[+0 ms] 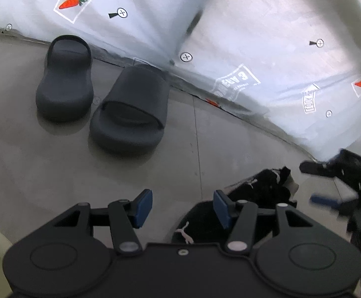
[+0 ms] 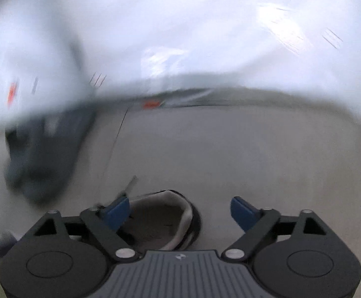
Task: Organize scattered shoes
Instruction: 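Carry the sneaker with the right tool and set it beside the first sneaker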
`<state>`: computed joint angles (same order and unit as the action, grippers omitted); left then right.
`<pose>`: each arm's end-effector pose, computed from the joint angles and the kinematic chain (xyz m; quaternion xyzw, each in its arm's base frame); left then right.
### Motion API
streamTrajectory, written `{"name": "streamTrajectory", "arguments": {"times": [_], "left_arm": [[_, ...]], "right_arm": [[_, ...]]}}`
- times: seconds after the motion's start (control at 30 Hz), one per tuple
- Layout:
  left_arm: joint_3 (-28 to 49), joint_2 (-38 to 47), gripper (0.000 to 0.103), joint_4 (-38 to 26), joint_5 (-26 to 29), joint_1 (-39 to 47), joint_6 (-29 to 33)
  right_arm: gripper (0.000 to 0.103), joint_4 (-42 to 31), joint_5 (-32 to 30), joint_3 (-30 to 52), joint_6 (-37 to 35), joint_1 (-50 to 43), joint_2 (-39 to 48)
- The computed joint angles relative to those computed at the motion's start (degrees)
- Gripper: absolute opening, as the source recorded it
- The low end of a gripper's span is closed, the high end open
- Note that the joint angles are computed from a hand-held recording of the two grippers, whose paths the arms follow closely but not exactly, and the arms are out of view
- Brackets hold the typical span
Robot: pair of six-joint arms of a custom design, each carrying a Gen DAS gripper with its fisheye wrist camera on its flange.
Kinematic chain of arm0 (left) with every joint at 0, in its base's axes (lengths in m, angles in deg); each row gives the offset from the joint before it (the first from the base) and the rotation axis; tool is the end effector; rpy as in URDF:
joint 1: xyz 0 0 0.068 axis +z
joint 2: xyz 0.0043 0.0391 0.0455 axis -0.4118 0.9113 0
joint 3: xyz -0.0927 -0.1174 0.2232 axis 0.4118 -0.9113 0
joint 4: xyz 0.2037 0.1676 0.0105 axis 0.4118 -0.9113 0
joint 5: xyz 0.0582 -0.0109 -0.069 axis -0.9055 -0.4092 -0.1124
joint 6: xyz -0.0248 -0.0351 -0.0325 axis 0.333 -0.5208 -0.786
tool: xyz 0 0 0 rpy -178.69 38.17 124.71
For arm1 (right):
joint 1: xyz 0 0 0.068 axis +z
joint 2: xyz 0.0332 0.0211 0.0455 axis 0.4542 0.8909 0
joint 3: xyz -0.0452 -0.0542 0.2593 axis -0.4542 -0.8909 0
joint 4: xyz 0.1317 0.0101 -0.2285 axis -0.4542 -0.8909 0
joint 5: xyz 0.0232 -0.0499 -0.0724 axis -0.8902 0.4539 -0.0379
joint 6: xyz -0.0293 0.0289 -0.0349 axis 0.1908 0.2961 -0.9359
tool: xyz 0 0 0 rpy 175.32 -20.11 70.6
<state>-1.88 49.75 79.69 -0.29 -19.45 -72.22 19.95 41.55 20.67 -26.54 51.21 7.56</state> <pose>0.3295 0.0063 0.0817 0.1012 0.9038 -0.2794 0.3079 0.2444 0.0957 0.0881 0.3182 0.8832 0.0617 0.3391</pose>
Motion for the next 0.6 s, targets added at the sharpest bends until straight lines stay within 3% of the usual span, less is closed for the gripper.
{"name": "streamTrajectory", "arguments": {"times": [0.07,0.13,0.2,0.33,0.4,0.47,0.6], "left_arm": [[-0.2,-0.9,0.055,0.8,0.4,0.8,-0.7],[-0.7,-1.7,0.055,1.5,0.5,1.3,-0.7],[-1.1,-2.6,0.055,1.9,0.6,2.0,-0.4],[-2.3,-3.8,0.055,2.2,0.9,3.7,-0.3],[-2.9,-4.4,0.055,2.3,1.0,4.3,-0.4],[-3.6,-5.1,0.055,2.3,1.3,4.9,-0.4],[-5.9,-8.1,0.055,2.7,2.3,5.7,0.1]], "right_arm": [[0.094,8.3,0.4,-3.4,10.8,4.5,1.9],[0.094,8.3,1.3,-2.0,13.6,7.5,4.4],[0.094,2.3,4.0,6.0,12.8,11.0,12.1],[0.103,-10.9,8.2,18.8,13.5,12.8,20.7],[0.103,-14.7,11.3,24.5,9.1,13.5,25.5],[0.102,-12.3,13.7,24.8,2.8,14.1,27.5],[0.093,0.0,12.9,17.1,-8.4,13.5,25.4]]}}
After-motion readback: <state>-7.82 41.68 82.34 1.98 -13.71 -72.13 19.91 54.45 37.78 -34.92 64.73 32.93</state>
